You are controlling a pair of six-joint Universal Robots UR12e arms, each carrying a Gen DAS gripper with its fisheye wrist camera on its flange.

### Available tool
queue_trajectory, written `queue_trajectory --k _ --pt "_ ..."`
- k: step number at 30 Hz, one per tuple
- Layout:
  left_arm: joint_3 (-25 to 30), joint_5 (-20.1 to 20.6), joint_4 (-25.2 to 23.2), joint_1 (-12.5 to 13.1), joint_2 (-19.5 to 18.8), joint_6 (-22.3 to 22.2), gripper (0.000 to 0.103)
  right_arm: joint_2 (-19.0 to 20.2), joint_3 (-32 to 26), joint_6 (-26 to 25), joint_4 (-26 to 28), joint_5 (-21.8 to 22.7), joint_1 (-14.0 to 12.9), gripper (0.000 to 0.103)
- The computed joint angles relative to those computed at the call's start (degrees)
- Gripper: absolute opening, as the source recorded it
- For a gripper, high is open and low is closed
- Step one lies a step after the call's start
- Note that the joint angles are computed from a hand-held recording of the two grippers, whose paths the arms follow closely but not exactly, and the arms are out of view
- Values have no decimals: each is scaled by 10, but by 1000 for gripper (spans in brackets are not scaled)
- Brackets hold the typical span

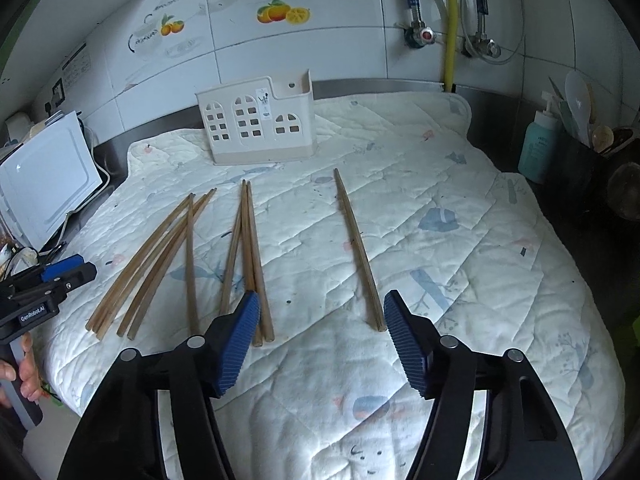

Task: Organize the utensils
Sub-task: 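Move the left tool toward a wooden chopstick and straddle it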

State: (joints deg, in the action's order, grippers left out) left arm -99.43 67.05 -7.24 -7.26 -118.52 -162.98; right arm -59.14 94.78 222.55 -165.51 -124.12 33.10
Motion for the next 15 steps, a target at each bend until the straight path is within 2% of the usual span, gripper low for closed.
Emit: queue_trajectory --k 7,15 --pt "20 3 -41 -4 -13 2 46 3 -1 2 -1 10 -7 63" --pt "33 9 -60 -4 -21 -5 46 4 1 1 -2 12 -12 62"
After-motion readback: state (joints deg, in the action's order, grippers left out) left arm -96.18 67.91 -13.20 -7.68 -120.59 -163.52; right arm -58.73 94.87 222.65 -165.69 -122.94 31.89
